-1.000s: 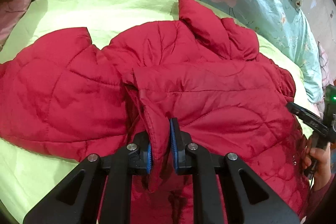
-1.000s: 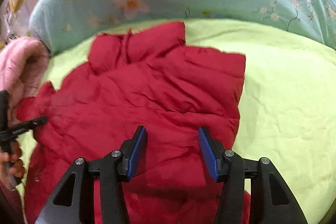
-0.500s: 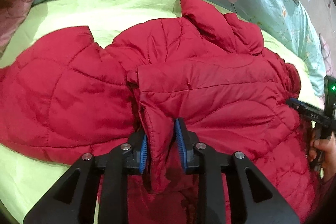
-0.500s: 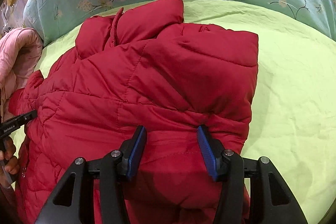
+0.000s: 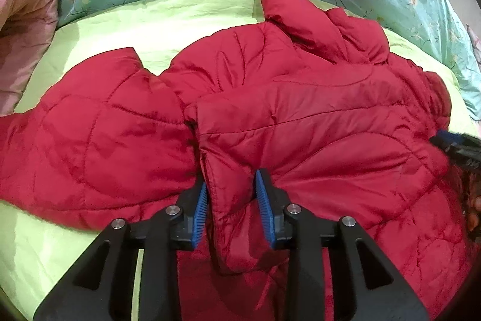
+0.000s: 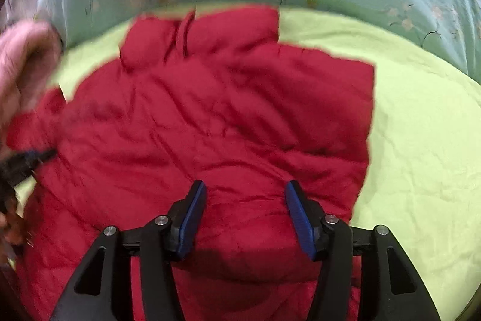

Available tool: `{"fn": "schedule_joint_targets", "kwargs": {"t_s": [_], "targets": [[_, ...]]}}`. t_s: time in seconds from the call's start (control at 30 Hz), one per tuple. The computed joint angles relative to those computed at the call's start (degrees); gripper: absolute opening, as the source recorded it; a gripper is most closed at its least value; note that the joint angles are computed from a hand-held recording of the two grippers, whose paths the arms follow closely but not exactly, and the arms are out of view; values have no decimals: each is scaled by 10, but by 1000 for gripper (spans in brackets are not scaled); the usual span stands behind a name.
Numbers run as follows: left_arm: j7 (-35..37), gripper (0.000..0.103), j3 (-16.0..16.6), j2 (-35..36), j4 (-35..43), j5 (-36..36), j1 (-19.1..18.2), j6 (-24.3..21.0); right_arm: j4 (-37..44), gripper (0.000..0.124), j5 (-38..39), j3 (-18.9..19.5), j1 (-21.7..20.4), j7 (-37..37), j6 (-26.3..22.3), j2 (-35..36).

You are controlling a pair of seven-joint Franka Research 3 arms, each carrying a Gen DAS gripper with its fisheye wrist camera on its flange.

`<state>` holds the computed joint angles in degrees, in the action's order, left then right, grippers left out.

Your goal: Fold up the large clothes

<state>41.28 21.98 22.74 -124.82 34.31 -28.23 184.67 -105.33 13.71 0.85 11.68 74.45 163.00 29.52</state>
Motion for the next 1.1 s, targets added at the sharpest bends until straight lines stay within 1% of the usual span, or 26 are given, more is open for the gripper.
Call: {"fn": "schedule_joint_targets", "kwargs": {"t_s": [0.03, 0.07, 0.1, 0.13, 0.23, 0.27, 0.37, 0.43, 0.5, 0.53, 0.67, 0.73, 0.77, 0.87, 1.0, 1.03, 1.1], "targets": [[-4, 40, 9, -8, -9, 1, -8, 3, 6, 58, 0, 0, -1, -1, -4, 7], [4, 45, 29, -13, -19, -16, -28, 4, 10, 59, 2, 1, -4, -2, -6, 10], [-27, 53, 68, -19, -29, 7, -61, 3, 12, 59, 6, 3, -6, -2, -8, 10], [-42, 55, 108, -24, -41, 15, -95, 13, 11, 59, 15, 8, -12, -2, -9, 6], [-47, 55, 165, -48, -83, 6, -139, 35, -6, 59, 30, 17, -20, -11, 1, -11], [-45, 55, 178, -56, -99, -1, -146, 45, -17, 59, 41, 25, -27, -20, 10, -21], [-38, 55, 187, -83, -141, -29, -140, 75, -44, 59, 68, 39, -39, -39, 22, -45], [-35, 55, 189, -98, -168, -48, -128, 97, -60, 59, 97, 56, -54, -63, 27, -58], [-42, 55, 161, -109, -185, -51, -84, 116, -75, 59, 120, 64, -58, -79, 30, -73], [-52, 55, 139, -112, -190, -46, -54, 124, -87, 59, 142, 77, -68, -98, 31, -85], [-78, 55, 81, -111, -201, -40, 36, 144, -123, 59, 233, 109, -89, -176, 29, -124], [-114, 55, 37, -105, -199, -19, 100, 151, -139, 59, 285, 121, -94, -221, 26, -144], [-126, 55, 20, -102, -199, -14, 124, 156, -150, 59, 312, 127, -96, -245, 21, -158], [-163, 55, -25, -88, -193, -1, 194, 167, -168, 61, 373, 129, -90, -300, 13, -185], [-187, 55, -74, -71, -178, 9, 271, 169, -182, 62, 420, 117, -68, -340, 2, -205], [-200, 57, -92, -66, -171, 20, 299, 171, -183, 62, 427, 112, -62, -345, -6, -208], [-241, 63, -140, -54, -157, 51, 366, 174, -186, 62, 436, 101, -49, -353, -12, -211]]}}
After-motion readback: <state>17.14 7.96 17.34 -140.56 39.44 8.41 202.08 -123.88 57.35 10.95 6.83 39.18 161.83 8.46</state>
